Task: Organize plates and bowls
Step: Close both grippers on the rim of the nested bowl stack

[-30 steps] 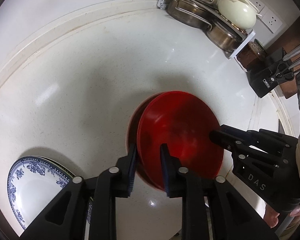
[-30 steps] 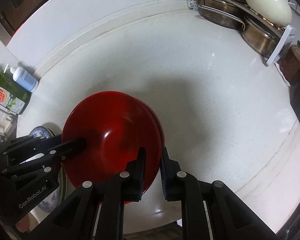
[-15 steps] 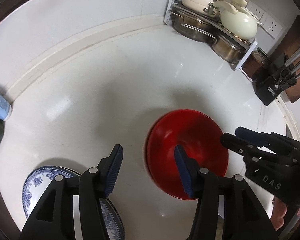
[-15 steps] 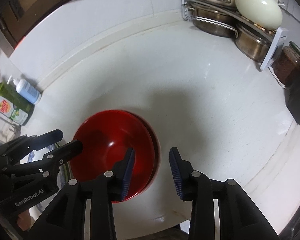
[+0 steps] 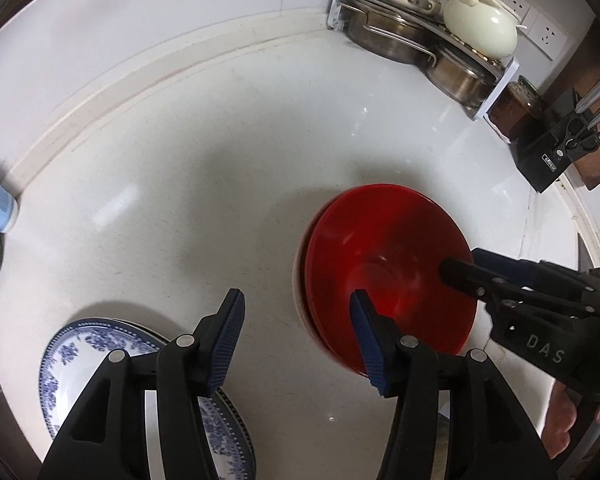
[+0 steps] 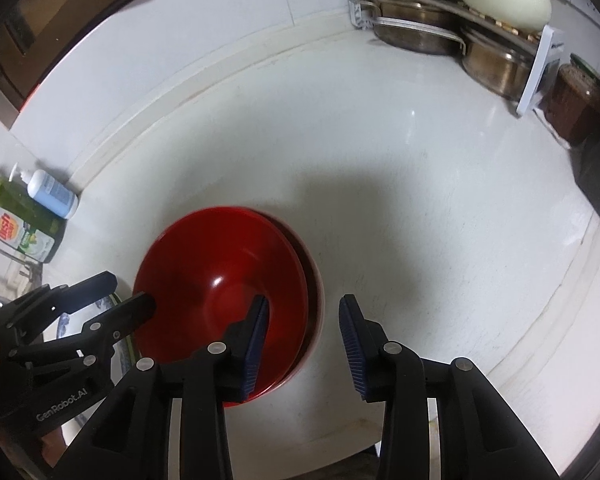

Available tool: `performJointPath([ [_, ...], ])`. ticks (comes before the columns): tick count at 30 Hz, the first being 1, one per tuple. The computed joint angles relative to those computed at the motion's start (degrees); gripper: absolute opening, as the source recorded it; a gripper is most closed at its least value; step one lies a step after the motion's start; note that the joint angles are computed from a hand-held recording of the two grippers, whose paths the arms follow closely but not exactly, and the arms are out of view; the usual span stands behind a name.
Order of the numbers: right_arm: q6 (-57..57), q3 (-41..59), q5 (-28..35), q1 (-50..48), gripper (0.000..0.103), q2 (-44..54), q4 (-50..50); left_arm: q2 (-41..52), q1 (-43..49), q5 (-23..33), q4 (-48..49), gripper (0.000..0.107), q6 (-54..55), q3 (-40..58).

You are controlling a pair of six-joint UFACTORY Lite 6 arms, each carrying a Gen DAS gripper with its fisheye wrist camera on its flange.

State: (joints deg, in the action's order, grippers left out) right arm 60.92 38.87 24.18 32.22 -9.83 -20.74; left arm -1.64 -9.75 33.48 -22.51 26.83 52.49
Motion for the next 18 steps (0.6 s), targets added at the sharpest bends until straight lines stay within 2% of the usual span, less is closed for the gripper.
performJointPath([
  [9, -5.1, -1.6, -4.3, -2.3, 0.038, 3.0, 6.8, 5.6, -1.9, -2.1, 2.7, 0.052, -2.9, 2.2],
  [18, -11.8, -1.5, -6.5, -4.2, 0.036, 6.2, 13.6, 10.6, -2.1, -1.5, 2.4, 0.04, -3.0, 4.7],
])
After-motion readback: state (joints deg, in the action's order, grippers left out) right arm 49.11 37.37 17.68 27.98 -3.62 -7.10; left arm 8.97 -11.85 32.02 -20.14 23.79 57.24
